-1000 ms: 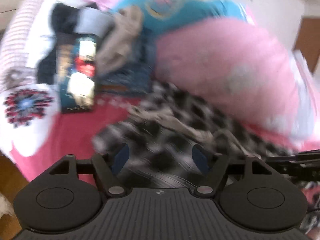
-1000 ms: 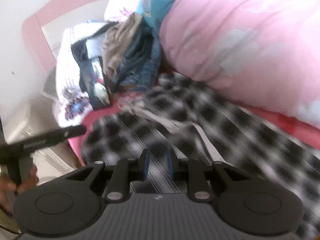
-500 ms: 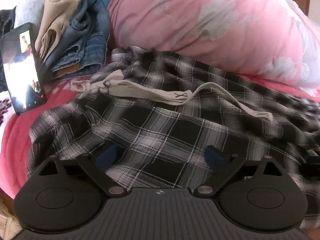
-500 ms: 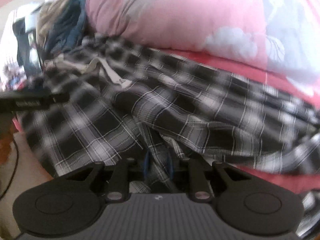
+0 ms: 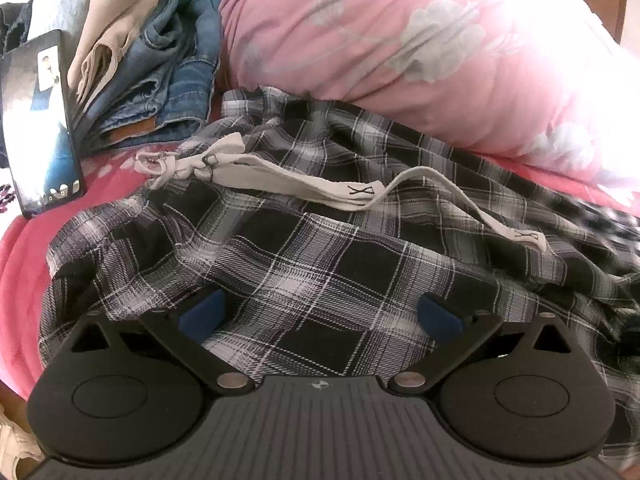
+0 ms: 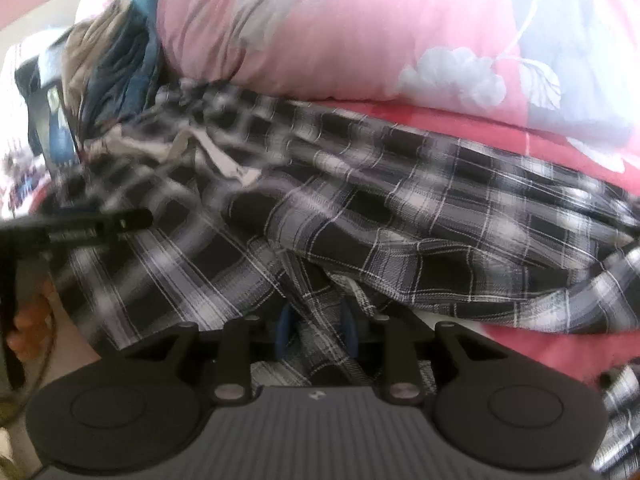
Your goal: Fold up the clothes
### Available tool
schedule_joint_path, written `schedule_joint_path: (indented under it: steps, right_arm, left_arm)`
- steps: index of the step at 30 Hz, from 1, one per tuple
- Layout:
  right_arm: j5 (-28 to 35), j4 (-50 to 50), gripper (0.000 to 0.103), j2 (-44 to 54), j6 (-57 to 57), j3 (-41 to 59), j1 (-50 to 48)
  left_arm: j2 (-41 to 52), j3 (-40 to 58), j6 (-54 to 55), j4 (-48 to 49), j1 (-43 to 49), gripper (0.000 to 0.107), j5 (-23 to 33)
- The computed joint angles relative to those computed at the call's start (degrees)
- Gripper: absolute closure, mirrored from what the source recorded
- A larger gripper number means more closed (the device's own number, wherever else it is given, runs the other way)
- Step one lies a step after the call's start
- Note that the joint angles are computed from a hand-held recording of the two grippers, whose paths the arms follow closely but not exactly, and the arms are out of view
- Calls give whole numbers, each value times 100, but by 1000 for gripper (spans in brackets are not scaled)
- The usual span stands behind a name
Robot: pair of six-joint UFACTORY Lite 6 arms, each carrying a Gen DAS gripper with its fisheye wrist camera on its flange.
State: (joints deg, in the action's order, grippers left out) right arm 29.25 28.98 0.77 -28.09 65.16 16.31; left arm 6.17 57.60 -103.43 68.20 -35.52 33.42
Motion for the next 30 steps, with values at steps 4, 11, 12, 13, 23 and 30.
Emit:
schedule_joint_path:
  steps: [4,11,12,13,23,30]
  right_arm:
    - [233,704,62,-897,-477,-525,-622]
    - [1163,1211,60,-1891,-1251,-775,-3112]
    - [1239,1231,60,-1837,-1401,-685,-3499]
    - [1303,1263,60,-1752,-1565,-576,-3888]
    - [731,2187,35,863,-2577,1614,-5368]
    - [143,1648,39,2610,-2535,3185,-5016]
  left_arm:
    - [99,106,75,-126,-11,4,28]
    - [320,408,348,-506,13,4,125]
    - [343,441,387,-546,10,4,147]
    - [344,440,401,-565,-1,4,162]
    - [557,746,682,-989,-43,4,447]
    - [1023,1184,579,-1067,-178,4,804]
